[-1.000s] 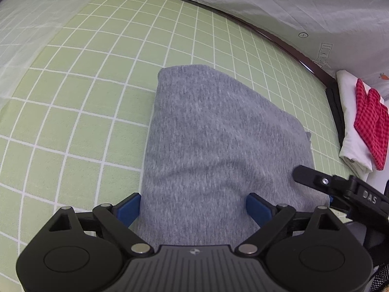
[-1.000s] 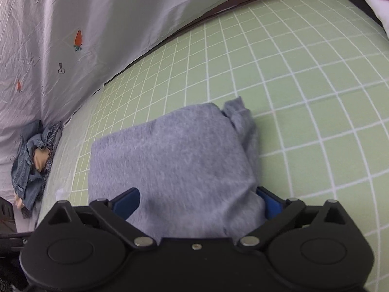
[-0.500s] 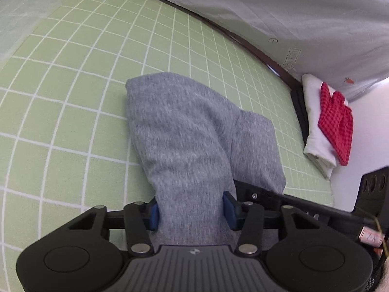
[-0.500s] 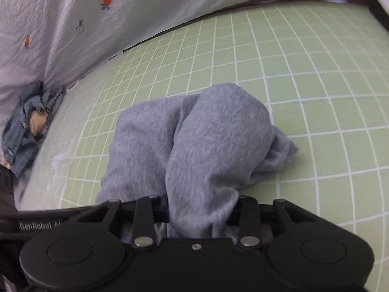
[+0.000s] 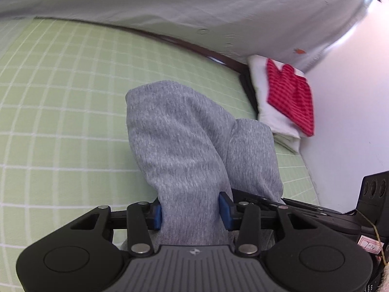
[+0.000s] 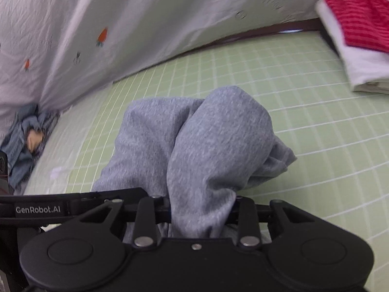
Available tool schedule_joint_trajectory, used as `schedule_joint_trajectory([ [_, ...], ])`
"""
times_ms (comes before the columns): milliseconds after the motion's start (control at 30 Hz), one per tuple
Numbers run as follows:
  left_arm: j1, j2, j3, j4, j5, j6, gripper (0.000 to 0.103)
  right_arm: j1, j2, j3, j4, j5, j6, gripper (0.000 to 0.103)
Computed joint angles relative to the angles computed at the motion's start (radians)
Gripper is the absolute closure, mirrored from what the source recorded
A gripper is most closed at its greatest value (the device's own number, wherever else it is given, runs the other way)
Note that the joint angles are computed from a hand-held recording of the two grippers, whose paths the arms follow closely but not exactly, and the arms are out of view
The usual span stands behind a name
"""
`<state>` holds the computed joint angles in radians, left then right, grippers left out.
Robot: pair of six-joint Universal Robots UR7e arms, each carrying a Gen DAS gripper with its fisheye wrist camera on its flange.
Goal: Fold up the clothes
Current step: 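Carry the bundle with both grippers onto the red and white clothes stack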
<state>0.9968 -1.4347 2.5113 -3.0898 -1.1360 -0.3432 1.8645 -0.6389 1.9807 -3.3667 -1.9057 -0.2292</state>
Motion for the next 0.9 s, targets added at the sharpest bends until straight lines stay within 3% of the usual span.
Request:
schedule_joint_trajectory([
  [133, -0.083, 0.182, -0.064, -0.119, 0.000, -0.048, 0.059, -0.075, -0.109, 0.060, -0.055, 0.052, -0.069, 0.072],
  [267, -0.145, 0.405, -0.189, -0.262, 0.003, -0.108, 0.062, -0.176, -0.238, 0.068, -0.018, 0.126, -0.179, 0.072],
  [433, -0.177, 0.645, -0.441, -0.331, -0.031, -0.078, 0.062, -0.269, -0.348, -0.013, 0.045, 0.211, -0.350, 0.072],
  [533, -0.185, 0.747, -0.620, -0.306, -0.052, -0.047, 0.062, -0.303, -0.371, -0.123, 0.113, 0.256, -0.390, 0.072],
  [733, -0.154, 0.937, -1.022, -0.236, -0.080, 0.143, 0.061, -0.336, -0.279, -0.460, 0.243, 0.380, -0.388, 0.071],
  [767, -0.145, 0.975, -1.097, -0.212, -0.062, 0.176, 0.059, -0.340, -0.243, -0.532, 0.265, 0.391, -0.383, 0.067],
  [800, -0.137, 1.010, -1.159, -0.174, -0.009, 0.188, 0.055, -0.344, -0.197, -0.613, 0.291, 0.388, -0.375, 0.055],
  [867, -0.122, 1.086, -1.292, -0.091, 0.108, 0.205, 0.030, -0.349, -0.095, -0.790, 0.354, 0.367, -0.363, 0.033],
  [900, -0.114, 1.128, -1.367, -0.046, 0.166, 0.213, 0.028, -0.349, -0.036, -0.883, 0.391, 0.330, -0.365, 0.031],
])
